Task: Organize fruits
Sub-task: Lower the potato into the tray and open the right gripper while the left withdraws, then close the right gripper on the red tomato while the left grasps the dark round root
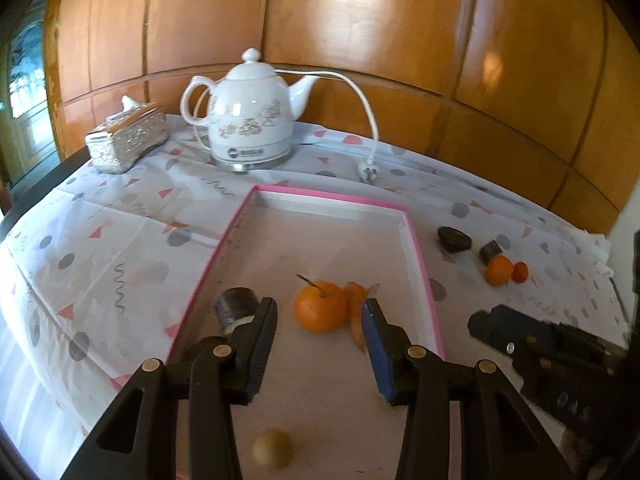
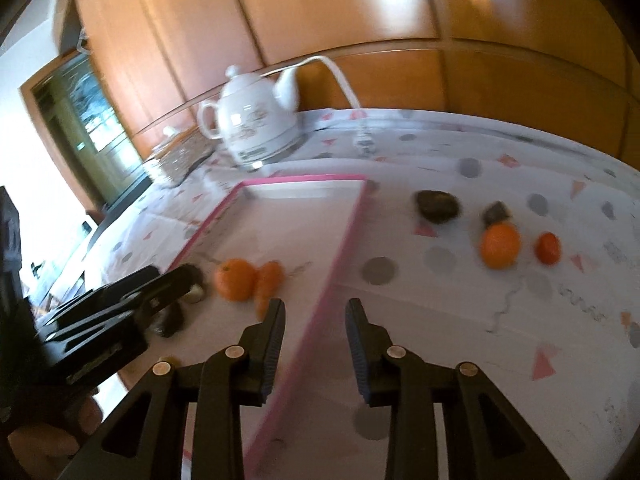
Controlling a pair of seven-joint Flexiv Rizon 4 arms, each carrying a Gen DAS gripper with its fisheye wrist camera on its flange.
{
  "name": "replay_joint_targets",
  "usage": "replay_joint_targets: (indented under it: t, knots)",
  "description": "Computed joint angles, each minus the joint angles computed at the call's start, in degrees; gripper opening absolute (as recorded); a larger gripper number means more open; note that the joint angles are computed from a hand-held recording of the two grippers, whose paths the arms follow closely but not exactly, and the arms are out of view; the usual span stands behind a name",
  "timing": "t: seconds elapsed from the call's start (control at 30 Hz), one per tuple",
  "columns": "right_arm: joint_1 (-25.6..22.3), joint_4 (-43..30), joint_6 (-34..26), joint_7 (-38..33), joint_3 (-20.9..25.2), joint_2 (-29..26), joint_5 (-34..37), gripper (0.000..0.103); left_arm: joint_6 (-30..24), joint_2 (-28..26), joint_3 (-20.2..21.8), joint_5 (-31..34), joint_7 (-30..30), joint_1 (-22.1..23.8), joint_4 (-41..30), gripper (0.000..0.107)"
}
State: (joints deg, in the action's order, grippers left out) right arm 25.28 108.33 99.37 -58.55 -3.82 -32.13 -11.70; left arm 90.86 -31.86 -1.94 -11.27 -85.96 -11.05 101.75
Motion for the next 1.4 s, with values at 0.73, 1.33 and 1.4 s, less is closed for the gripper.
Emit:
replay_joint_targets:
  t: [0.73,1.33,1.4]
  knots:
    - [6.5,5.2,-0.1,5.4,-16.3,0.1,6.4,0.031,-4.0,-2.1,-4.6,0.5,6.5,-1.4,-3.5,0.045]
    - [2.8,-3.2,-6.3,9.9,-19.0,-5.3,0.2,0.031,-7.9,-5.2,-6.4,-1.3,9.8,-2.7,-8.6,0.045]
    - [1.0,-5.2,-7.9,10.2,-17.4,-6.2,-1.3,0.031,-8.4,-5.7,-6.0,-1.4,9.6,-3.0,-9.5,0.045]
